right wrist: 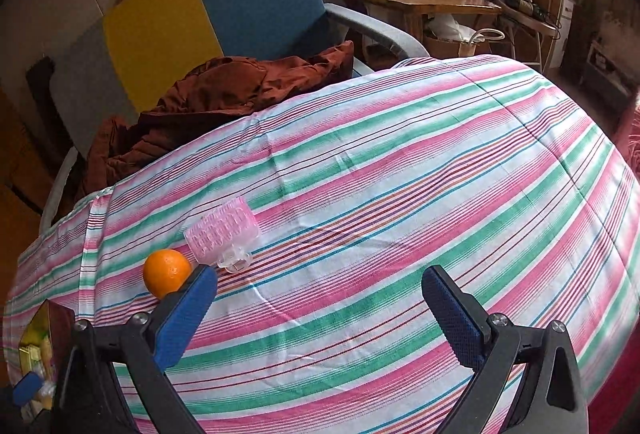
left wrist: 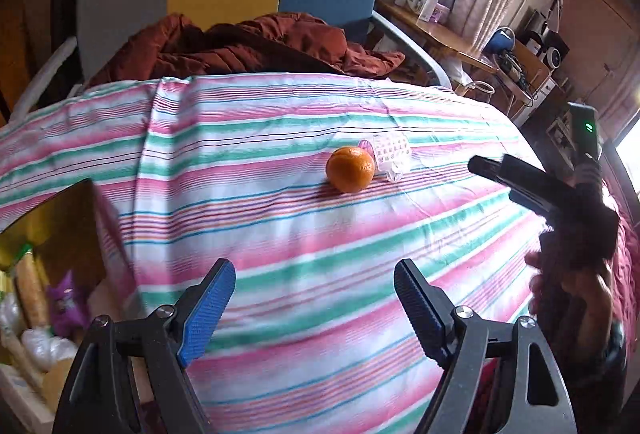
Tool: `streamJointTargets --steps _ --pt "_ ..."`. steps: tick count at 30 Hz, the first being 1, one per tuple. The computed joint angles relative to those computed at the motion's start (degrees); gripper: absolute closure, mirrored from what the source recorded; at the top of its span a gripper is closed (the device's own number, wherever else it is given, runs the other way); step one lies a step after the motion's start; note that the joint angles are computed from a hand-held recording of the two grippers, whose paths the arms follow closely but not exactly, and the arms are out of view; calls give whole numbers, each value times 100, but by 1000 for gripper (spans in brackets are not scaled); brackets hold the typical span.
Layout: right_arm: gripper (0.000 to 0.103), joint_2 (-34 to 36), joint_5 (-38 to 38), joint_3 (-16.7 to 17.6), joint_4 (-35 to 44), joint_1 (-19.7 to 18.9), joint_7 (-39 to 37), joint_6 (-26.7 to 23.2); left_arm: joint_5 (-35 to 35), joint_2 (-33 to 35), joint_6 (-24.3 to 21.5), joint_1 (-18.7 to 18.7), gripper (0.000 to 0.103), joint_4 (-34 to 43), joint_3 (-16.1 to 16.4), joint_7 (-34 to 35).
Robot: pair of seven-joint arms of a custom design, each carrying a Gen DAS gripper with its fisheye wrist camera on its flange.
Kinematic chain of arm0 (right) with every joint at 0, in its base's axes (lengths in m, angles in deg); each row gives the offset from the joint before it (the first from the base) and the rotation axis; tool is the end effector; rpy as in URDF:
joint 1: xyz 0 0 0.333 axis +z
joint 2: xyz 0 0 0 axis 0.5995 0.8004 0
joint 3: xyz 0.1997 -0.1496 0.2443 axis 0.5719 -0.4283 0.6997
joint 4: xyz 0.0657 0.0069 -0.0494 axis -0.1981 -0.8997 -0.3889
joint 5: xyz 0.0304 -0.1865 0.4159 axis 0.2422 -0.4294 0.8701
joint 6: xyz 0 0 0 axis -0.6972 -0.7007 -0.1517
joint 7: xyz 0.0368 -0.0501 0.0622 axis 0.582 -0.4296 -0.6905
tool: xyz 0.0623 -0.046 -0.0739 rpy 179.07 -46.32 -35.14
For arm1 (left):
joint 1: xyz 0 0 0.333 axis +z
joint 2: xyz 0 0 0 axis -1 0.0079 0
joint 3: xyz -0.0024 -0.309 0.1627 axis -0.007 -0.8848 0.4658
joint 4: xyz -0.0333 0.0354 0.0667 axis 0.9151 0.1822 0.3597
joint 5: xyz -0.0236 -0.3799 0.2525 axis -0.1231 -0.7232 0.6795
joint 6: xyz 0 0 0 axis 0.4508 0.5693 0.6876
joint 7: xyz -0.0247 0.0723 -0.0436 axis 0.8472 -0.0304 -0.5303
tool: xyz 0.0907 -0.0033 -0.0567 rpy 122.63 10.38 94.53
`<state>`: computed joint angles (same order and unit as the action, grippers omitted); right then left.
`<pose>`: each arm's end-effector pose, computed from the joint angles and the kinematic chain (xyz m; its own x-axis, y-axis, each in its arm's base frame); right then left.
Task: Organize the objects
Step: 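Move both grippers back toward the orange and pink roller, then grasp the orange with the left gripper while the right grasps the pink roller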
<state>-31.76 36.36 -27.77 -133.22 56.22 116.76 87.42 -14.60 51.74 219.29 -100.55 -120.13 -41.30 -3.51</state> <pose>0.6485 0.2905 0.4226 0.2012 -0.9609 -0.1904 -0.8298 -0.0638 -0.5544 0.4806 -0.2797 0.4321 0.2791 -0.9328 0.2280 -0.7867 -0.3583 -0.5028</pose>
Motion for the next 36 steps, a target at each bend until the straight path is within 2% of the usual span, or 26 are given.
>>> streamJointTargets --steps 3,8,12,21,22,23,24,26,29,33,36 --pt "0 1 424 167 14 -164 -289 -70 374 475 -117 84 20 421 0 -130" --pt "0 20 874 264 66 -252 -635 -193 787 1211 -71 -74 17 1056 281 69" --pt "0 34 1093 282 100 -264 -829 -272 695 1694 44 -220 15 1457 523 422" --pt "0 100 1217 231 199 -219 -936 -452 750 2505 -229 -493 15 2291 910 1194" --pt "0 110 1196 219 212 -208 -920 -469 702 2579 -288 -498 25 2357 923 1348" --pt "0 115 1172 209 219 -198 -906 -480 582 2615 -282 -480 48 2367 917 1484" --pt "0 120 1139 197 227 -187 -891 -491 269 2621 -69 -379 53 2285 855 1670" --pt "0 131 1045 168 237 -155 -835 -517 43 2542 178 -378 53 2107 908 1650" --pt "0 132 963 163 230 -135 -820 -484 -51 2348 318 -449 54 1825 978 1532" --pt "0 101 1073 296 221 -172 -1107 -392 121 2021 232 -577 54 1447 1000 1112" --pt "0 202 919 311 444 -71 -1293 -583 183 1803 240 -571 54 1175 919 790"
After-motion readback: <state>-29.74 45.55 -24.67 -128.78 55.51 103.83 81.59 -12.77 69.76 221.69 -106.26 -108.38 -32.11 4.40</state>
